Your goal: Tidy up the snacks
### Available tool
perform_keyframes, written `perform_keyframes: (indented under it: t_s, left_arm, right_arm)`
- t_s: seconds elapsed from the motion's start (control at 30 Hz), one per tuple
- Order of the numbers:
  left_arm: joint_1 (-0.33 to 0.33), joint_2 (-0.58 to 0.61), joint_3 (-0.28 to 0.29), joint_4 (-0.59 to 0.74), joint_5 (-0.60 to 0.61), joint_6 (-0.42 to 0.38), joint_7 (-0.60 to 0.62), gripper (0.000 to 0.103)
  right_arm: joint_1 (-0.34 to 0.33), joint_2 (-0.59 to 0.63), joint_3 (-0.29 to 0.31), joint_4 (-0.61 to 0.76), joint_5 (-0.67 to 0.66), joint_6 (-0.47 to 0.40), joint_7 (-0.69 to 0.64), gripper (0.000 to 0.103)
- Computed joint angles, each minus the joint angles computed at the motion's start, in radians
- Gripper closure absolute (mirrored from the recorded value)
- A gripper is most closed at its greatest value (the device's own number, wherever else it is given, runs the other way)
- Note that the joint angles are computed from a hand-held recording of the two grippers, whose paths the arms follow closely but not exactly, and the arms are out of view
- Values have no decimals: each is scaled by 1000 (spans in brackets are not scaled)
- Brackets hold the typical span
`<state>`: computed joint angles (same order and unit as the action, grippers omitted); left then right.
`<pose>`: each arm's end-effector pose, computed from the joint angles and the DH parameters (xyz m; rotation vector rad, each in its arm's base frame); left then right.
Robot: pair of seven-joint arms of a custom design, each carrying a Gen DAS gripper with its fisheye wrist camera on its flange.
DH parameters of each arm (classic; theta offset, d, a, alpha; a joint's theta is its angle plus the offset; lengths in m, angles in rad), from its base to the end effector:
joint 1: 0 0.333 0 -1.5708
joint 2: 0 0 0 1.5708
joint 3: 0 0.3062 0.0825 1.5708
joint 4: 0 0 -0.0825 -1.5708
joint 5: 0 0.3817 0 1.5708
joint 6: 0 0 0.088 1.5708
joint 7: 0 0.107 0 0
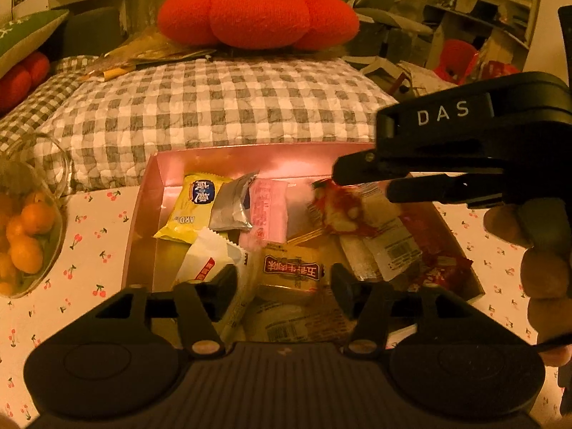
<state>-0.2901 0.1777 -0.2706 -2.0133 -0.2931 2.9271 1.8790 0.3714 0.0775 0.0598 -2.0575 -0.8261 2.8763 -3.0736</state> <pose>0.5462 -0.3121 0.4457 -1.2731 2.3666 -0.9947 0.5279 0.2881 0.4628 -1.2025 1.9964 -0.3753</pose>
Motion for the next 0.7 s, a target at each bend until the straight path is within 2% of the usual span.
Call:
perform_keyframes:
  t_s: [0.13, 0.17, 0.2, 0.33, 0.4, 0.53, 0.7]
  left_arm:
    - [27, -37, -33, -27, -97, -11, 77, 31]
    - [29, -52, -36, -39, -122, -13, 95, 25]
    - [28, -68, -35, -53, -140, -13, 107, 19]
    - [19, -139, -27, -114, -222, -21, 166, 10]
    - [5, -173, -13, -150, -192, -14, 129, 5]
    - [-6, -224, 4, -203, -122, -4, 59, 5]
    - [-13, -293, 16, -255, -102, -44, 6, 4]
  right_arm:
    - [4, -31, 9, -18, -21, -20, -6, 33]
    - [4, -43, 13, -26, -27, -26, -3, 31]
    - [3, -57, 18, -37, -34, -27, 1, 30]
    - [-6, -122, 46, -84, -55, -51, 16, 22]
    - [-11, -156, 64, -108, -51, -71, 8, 21]
    - [-16, -222, 103, -155, -28, -126, -6, 18]
    - [-6, -295, 147, -206, 29, -208, -56, 17]
